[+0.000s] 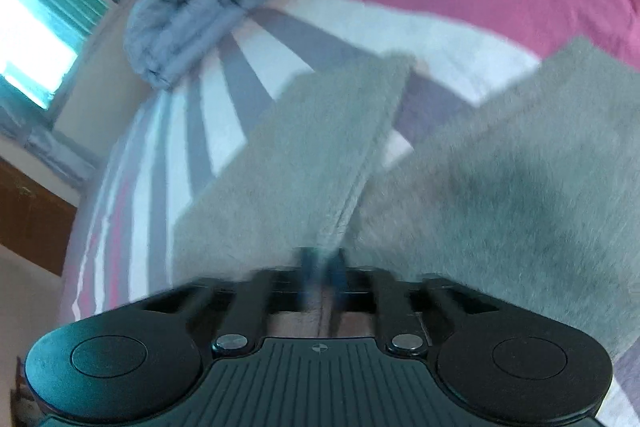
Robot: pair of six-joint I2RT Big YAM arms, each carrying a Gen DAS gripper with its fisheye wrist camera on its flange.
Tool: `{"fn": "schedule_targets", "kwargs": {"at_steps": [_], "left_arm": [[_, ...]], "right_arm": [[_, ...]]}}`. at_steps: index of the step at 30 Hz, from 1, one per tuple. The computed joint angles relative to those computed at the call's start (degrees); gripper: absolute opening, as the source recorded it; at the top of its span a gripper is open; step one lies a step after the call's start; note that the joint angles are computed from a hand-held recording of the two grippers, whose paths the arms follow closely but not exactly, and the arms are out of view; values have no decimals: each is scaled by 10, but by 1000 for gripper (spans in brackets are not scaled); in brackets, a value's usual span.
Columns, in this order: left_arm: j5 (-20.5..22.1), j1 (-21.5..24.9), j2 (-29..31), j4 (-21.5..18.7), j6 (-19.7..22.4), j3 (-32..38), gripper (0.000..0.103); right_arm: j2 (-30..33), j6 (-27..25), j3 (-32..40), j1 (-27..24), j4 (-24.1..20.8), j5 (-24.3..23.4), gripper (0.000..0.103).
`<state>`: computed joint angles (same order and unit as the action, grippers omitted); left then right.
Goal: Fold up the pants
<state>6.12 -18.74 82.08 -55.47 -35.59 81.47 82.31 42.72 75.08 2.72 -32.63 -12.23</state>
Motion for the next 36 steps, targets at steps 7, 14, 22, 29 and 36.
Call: {"fn": "schedule_targets", "kwargs": {"at_steps": [7,14,22,29,36], "left_arm": [[5,2,-6,12,4,-11,51],[-7,-4,-10,11,10,-13,51],[-6,-4,-7,7,6,-10,53],[-3,-6,-2,5,9,-4,61],[-6,-7,-5,8,13,-7,61]], "right_arm": [[-125,-107,-75,-11,45,65,0],[-92,4,-103,-53,11,-101,21],[10,-10,-21,-19,7,-70,45],[-4,-24,-37,-13,70,-50,5],[-137,-129,-115,-22,95,24,5]]}}
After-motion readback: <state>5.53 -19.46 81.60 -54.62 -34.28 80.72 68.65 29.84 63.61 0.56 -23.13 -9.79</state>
